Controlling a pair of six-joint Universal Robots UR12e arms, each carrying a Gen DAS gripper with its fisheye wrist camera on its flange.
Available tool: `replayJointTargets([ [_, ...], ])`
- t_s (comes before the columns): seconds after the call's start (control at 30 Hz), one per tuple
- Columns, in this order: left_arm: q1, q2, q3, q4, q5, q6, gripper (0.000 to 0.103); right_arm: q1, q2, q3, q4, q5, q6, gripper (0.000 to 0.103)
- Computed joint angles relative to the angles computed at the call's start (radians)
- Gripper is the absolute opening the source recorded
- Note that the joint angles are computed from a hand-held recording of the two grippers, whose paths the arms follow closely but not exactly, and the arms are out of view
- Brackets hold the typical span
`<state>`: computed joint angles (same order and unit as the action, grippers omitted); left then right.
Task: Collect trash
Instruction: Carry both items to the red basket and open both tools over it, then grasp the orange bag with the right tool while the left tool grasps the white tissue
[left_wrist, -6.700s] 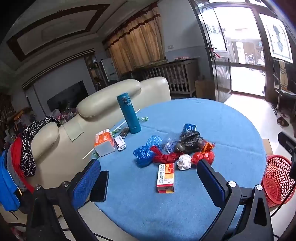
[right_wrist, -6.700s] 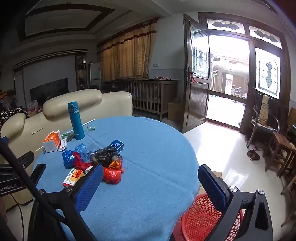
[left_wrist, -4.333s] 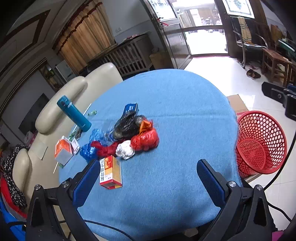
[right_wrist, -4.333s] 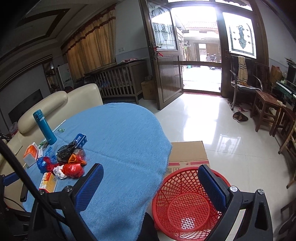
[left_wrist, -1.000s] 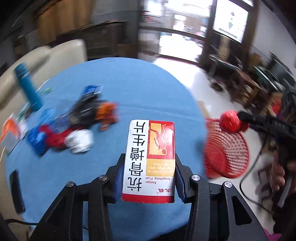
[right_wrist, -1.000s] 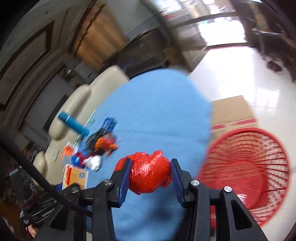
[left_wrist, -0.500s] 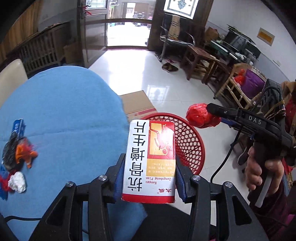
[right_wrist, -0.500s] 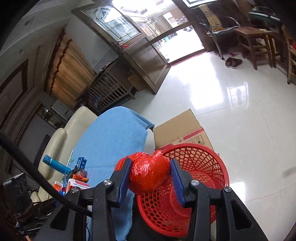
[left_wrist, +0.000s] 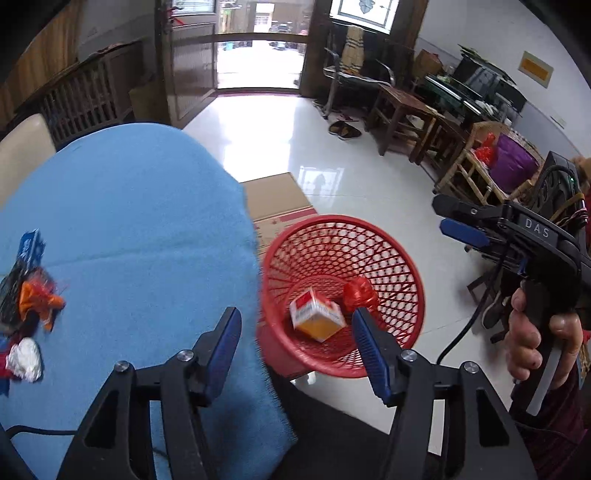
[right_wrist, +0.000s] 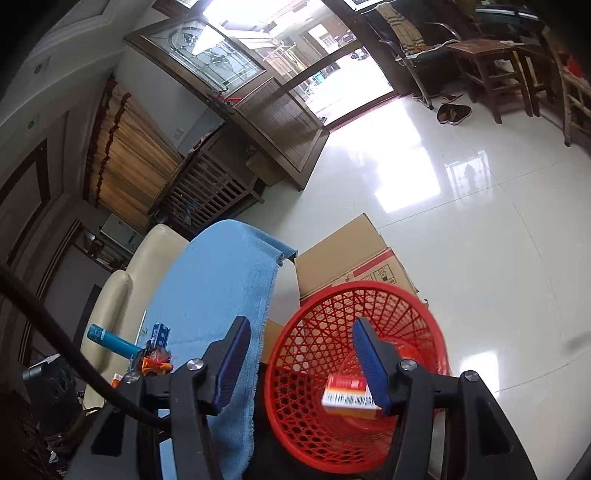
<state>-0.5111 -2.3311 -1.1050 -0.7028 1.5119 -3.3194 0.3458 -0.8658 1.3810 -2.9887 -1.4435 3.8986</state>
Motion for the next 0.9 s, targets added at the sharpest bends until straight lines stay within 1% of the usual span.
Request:
replayJointTargets([
  [0.13,0.019,0.053,-0.100,0.065,0.031,-0.051,0.063,0.016,0.016,-0.039,0.047,0.008,-0.035,0.062],
  [0.27,0.041,0.118,-0.223,0.147,0.088,-0.115,0.063,0.034,0.039,-0.091,0.102,0.027,-0.068,0.062],
  [0.37,0.062,0.160,-0.299,0.190,0.134,-0.185,0.064,0.055,0.066,-0.151,0.159,0.048,-0.112,0.062],
  [0.47,0.080,0.192,-0.357,0.213,0.197,-0.247,0.064,0.081,0.108,-0.239,0.235,0.071,-0.175,0.062],
  [0.53,0.092,0.213,-0.397,0.226,0.244,-0.288,0.064,0.100,0.145,-0.312,0.290,0.094,-0.226,0.062],
  [0.6,0.108,0.235,-0.439,0.238,0.277,-0.334,0.064,0.119,0.184,-0.393,0.348,0.108,-0.278,0.062],
  [0.77,0.149,0.274,-0.513,0.256,0.319,-0.427,0.064,0.160,0.299,-0.618,0.472,0.155,-0.388,0.062],
  [0.83,0.164,0.284,-0.535,0.270,0.328,-0.452,0.064,0.175,0.359,-0.733,0.524,0.158,-0.441,0.062],
  [0.9,0.174,0.289,-0.545,0.280,0.328,-0.470,0.064,0.189,0.433,-0.872,0.594,0.166,-0.483,0.066],
])
